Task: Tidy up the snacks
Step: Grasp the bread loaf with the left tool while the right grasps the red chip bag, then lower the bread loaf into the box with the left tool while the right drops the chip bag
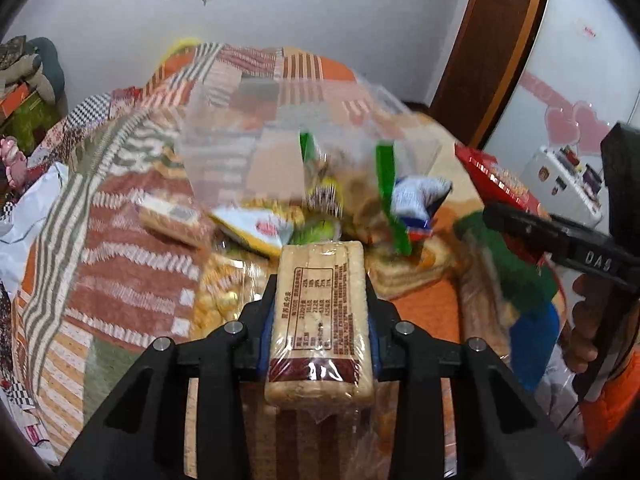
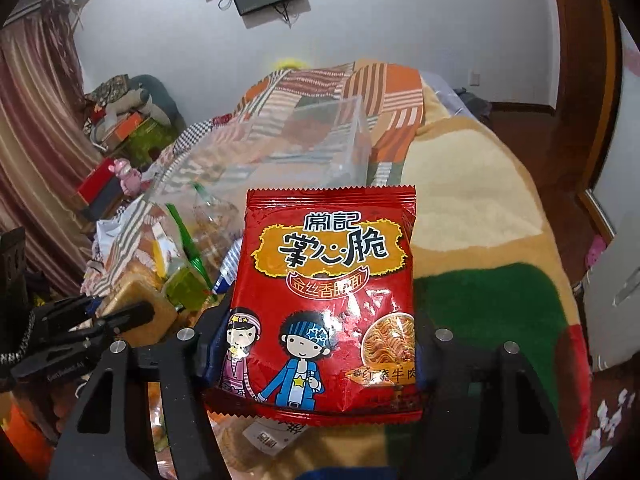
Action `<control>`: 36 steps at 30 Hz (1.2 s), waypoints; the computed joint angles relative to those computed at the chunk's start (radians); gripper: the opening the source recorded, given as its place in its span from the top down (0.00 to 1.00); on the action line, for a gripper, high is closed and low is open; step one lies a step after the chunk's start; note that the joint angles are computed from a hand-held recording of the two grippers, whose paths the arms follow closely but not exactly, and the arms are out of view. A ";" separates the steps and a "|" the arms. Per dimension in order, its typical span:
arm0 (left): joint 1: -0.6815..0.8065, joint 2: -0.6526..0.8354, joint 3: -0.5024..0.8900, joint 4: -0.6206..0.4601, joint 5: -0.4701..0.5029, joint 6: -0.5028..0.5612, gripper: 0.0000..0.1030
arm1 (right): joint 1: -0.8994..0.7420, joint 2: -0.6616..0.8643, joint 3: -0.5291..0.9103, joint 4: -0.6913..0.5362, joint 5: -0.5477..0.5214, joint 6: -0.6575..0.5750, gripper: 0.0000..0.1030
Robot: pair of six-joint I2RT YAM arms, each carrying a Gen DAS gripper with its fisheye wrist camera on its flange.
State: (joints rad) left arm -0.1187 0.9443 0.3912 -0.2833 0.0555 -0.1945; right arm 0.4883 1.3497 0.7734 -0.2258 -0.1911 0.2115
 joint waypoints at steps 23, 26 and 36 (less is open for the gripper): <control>0.202 0.132 0.278 0.054 0.033 0.078 0.66 | 0.058 0.111 0.182 0.107 0.044 0.014 0.38; 0.225 0.201 0.315 0.080 0.039 0.078 0.66 | 0.060 0.141 0.204 0.116 0.044 0.018 0.38; 0.296 0.451 0.444 0.123 0.091 0.090 0.66 | 0.069 0.323 0.329 0.105 0.055 0.005 0.38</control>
